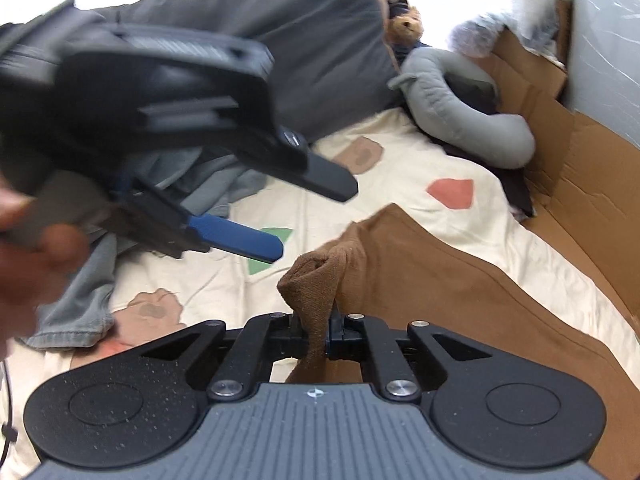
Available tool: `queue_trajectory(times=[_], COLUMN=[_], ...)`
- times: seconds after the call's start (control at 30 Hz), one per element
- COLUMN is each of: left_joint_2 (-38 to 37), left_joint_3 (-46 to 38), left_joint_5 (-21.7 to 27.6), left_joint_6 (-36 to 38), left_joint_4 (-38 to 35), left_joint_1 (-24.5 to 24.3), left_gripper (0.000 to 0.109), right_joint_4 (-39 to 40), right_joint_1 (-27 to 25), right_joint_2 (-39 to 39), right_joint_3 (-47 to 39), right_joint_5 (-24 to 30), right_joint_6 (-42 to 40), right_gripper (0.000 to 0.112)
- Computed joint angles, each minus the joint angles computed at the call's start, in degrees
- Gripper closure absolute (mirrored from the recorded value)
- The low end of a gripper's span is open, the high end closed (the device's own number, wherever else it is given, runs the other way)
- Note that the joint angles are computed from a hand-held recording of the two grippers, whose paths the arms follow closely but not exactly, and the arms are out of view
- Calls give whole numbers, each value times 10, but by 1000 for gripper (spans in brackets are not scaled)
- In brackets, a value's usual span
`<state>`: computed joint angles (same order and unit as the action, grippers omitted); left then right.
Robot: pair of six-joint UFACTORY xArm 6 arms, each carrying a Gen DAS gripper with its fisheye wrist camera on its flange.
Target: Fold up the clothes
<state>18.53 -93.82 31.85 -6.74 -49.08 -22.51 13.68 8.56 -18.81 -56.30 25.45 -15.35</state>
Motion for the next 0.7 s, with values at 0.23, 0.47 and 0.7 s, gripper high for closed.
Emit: queue_trajectory(times=[0.23, 0.47, 0.7], left_joint_2=[56, 137, 241], left_joint_3=[-35, -124, -272], left_joint_5=[29, 73, 152], left_joint_6=[24, 42, 25], left_joint_4=[-13, -4, 28], left_joint_1=[33, 47, 61], left_gripper=[32, 32, 32], right_joint_4=[1, 25, 53], right_joint_1=[8, 14, 16], right_joint_2=[2, 9, 12], right_joint_3=[-5, -10, -12], right_joint_5=[13, 24, 33], right_joint_6=[-1, -18, -38], right_gripper=[107, 107, 107])
